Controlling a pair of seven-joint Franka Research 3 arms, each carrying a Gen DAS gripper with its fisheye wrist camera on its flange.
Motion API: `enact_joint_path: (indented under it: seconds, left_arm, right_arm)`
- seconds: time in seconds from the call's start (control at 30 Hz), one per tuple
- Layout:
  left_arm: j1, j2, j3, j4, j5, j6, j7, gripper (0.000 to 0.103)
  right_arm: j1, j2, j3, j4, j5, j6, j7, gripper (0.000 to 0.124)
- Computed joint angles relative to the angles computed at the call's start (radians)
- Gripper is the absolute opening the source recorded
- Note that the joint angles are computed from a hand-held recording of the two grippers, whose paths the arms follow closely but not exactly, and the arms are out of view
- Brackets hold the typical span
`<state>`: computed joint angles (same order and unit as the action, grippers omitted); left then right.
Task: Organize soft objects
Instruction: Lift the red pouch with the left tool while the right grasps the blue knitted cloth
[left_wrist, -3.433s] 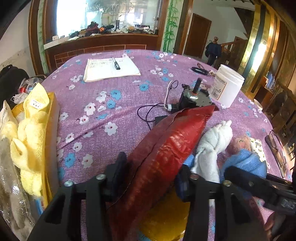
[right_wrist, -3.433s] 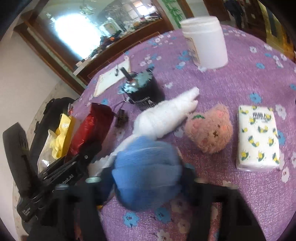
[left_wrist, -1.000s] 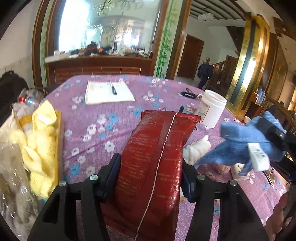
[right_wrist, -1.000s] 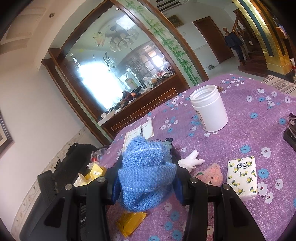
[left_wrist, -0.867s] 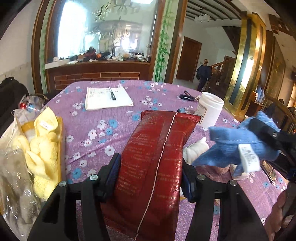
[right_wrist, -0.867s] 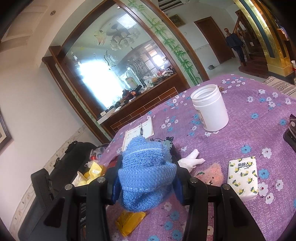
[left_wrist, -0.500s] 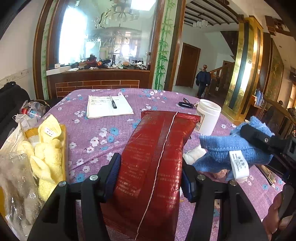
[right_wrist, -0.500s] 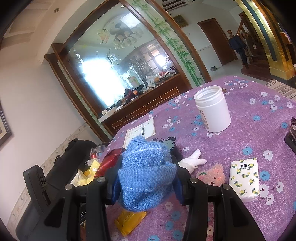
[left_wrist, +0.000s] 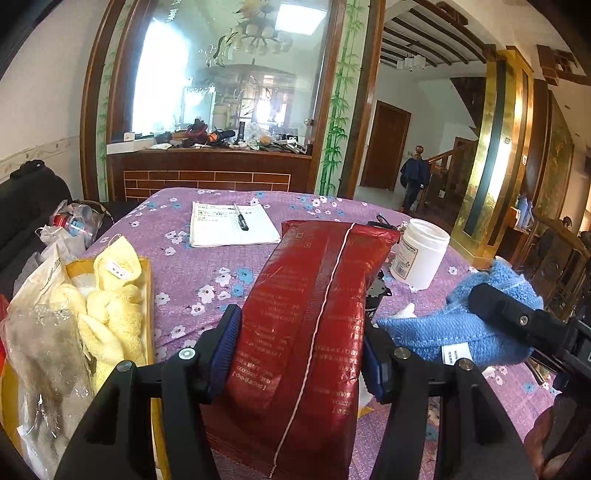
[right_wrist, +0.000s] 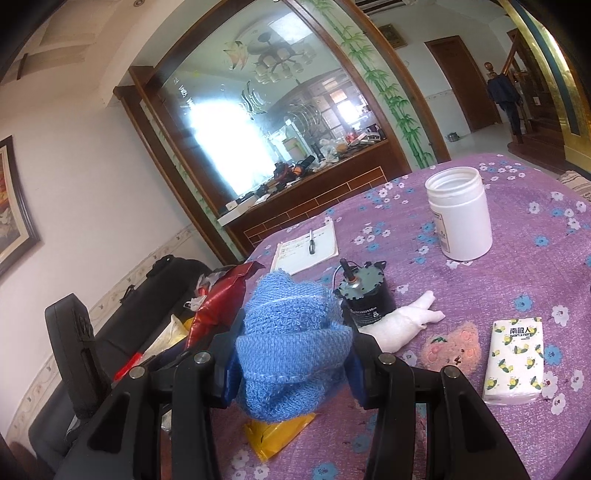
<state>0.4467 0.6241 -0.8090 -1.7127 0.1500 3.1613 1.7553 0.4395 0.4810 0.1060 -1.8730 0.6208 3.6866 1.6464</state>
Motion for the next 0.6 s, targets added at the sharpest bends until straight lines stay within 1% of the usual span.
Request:
enact_joint_path:
  seconds: [0.07, 0.23, 0.4, 0.53, 0.6]
  left_arm:
    - [-0.006, -0.001, 0.008, 0.004, -0.001, -0.001, -0.005, 0.058]
    - [-0.008, -0.008, 0.016, -0.004, 0.0, 0.014, -0.014, 0.058]
    - [-0.026, -0.012, 0.046, 0.002, 0.014, 0.019, -0.043, 0.058]
    - [-0.054, -0.03, 0.088, 0.003, 0.013, 0.014, -0.072, 0.058]
    - [-0.05, -0.039, 0.089, -0.004, 0.01, 0.021, -0.08, 0.058]
  right_arm:
    - [-0.008, 0.002, 0.006, 0.001, -0.018, -0.004, 0.009, 0.05]
    - [-0.001, 0.015, -0.004, 0.02, -0.016, -0.025, -0.005, 0.05]
    - [0.013, 0.026, -0.018, 0.035, 0.008, -0.028, -0.025, 0.05]
    - [0.028, 0.027, -0.029, 0.041, 0.04, -0.022, -0.054, 0.05]
    - [0.026, 0.028, -0.026, 0.043, 0.042, -0.023, -0.06, 0.05]
